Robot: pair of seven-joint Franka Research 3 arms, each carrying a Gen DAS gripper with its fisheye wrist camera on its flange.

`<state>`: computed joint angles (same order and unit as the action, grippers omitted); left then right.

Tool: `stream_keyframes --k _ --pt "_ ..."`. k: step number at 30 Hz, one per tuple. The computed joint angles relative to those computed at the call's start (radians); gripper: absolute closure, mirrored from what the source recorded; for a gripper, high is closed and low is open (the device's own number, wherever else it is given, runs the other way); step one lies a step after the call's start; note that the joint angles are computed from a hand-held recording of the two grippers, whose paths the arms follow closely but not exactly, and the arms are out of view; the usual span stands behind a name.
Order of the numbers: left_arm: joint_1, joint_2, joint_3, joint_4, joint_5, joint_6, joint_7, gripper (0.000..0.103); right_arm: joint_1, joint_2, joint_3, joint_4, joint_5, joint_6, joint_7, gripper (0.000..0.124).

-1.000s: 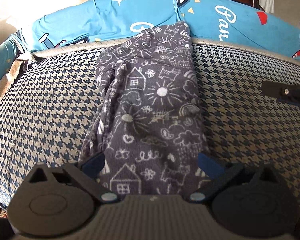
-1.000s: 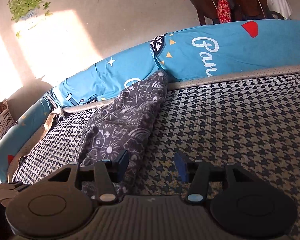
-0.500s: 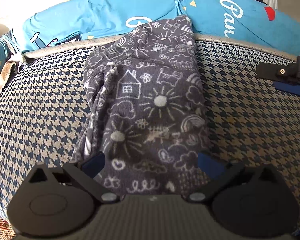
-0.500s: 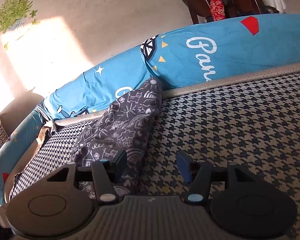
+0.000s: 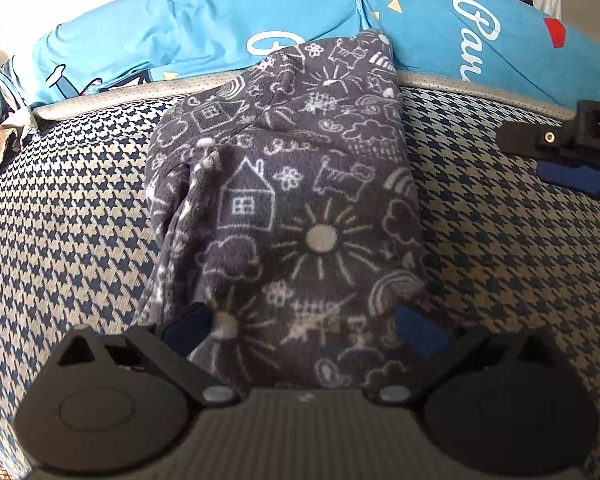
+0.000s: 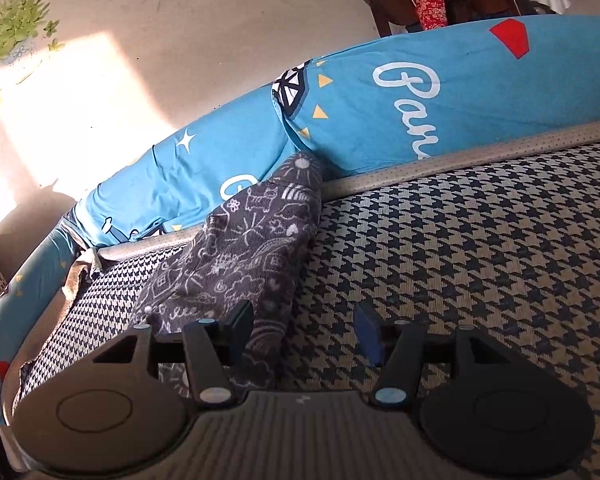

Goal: Fold clothes

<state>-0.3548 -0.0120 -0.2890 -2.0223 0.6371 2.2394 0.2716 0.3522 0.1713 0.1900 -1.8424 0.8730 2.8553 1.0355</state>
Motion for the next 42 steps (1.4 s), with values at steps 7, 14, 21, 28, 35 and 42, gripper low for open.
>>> stream_keyframes --k 7,14,21,28,35,42 --pt "0.017 0.003 0.014 -0.024 -0.006 0.036 -0.019 0.000 0.000 0.102 0.011 0.114 -0.039 -0.019 0.039 0.068" --pt "0.032 0.005 0.022 -0.018 -0.010 0.044 -0.052 0.000 -0.004 0.225 0.032 0.251 -0.092 -0.043 0.101 0.068" --pt "0.047 0.003 0.029 -0.021 0.000 0.060 -0.096 0.000 -0.006 0.335 0.048 0.372 -0.135 -0.046 0.165 0.068" --pt "0.031 0.033 0.020 0.008 0.010 -0.015 -0.063 0.000 -0.020 0.447 0.073 0.510 -0.147 -0.043 0.236 0.068" --pt "0.039 0.017 0.030 -0.013 -0.019 0.008 -0.081 0.000 -0.025 0.551 0.084 0.636 -0.169 -0.066 0.310 0.068" --pt "0.047 0.006 0.030 -0.030 -0.030 0.030 -0.073 0.000 -0.005 0.657 0.092 0.773 -0.214 -0.103 0.343 0.068"
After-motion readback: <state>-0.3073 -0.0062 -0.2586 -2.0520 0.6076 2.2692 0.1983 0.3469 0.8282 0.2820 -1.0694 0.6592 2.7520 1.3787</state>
